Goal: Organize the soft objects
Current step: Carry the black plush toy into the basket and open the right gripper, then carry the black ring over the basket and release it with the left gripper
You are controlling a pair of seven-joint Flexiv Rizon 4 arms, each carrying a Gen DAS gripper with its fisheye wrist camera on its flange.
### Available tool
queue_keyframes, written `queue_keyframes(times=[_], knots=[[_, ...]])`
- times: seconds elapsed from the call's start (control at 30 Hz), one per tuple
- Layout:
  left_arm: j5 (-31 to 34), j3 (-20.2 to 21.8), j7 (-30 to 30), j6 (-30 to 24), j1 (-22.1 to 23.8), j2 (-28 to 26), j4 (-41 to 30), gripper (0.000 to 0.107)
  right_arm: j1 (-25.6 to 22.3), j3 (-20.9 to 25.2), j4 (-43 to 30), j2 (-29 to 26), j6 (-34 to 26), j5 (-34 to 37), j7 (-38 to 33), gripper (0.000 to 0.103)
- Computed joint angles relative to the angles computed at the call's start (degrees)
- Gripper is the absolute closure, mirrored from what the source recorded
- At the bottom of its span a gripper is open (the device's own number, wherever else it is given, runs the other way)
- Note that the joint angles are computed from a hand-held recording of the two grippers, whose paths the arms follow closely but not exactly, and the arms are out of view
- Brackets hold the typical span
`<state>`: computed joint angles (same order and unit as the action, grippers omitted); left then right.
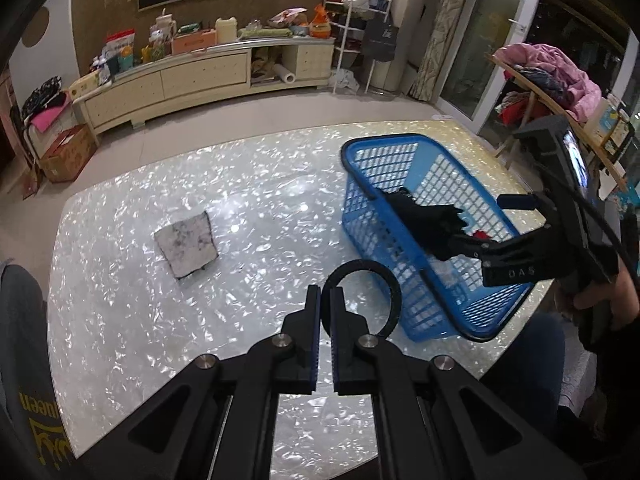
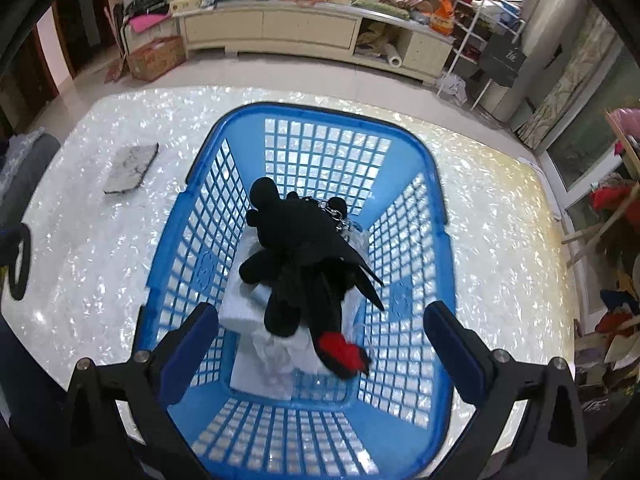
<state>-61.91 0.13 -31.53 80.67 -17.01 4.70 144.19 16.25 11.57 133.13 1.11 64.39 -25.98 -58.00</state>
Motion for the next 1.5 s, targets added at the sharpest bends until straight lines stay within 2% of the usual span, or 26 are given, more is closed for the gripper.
queue_keyframes(times=[0.23,0.4,0.6,0.87,1.27,1.5], knots=[[1.7,-1.3,-1.3,-1.5,-1.5,0.1,-1.8,0.104,-2.5,0.8,5.6,5.6,5.8,-2.5,6.7,0.0],[2.1,-2.6,-1.0,-2.3,-2.6,-1.9,-4.3,0.103,-4.0,0.5,8.2,7.8,8.5,-1.0,7.0,0.0],[4.4,-4.8,-2.7,-3.0,-2.9,-5.3,-7.6,0.104,-6.1,0.1,9.7,7.5,10.5,-1.7,7.4,0.0],[8.3,-8.0,-5.3,-3.2,-2.0,-11.5,-12.1,0.104,-7.4,-1.3,11.4,6.0,13.6,2.0,5.3,0.0],[23.8,-10.7,-16.2,-4.3,2.5,-21.2,-19.7,0.104,-7.2,-2.5,10.9,2.1,17.1,7.8,0.9,0.0],[35.3,-8.9,-24.8,-4.9,2.8,-25.2,-23.5,0.103,-6.7,-2.8,9.9,0.5,18.0,11.6,-1.9,0.0]])
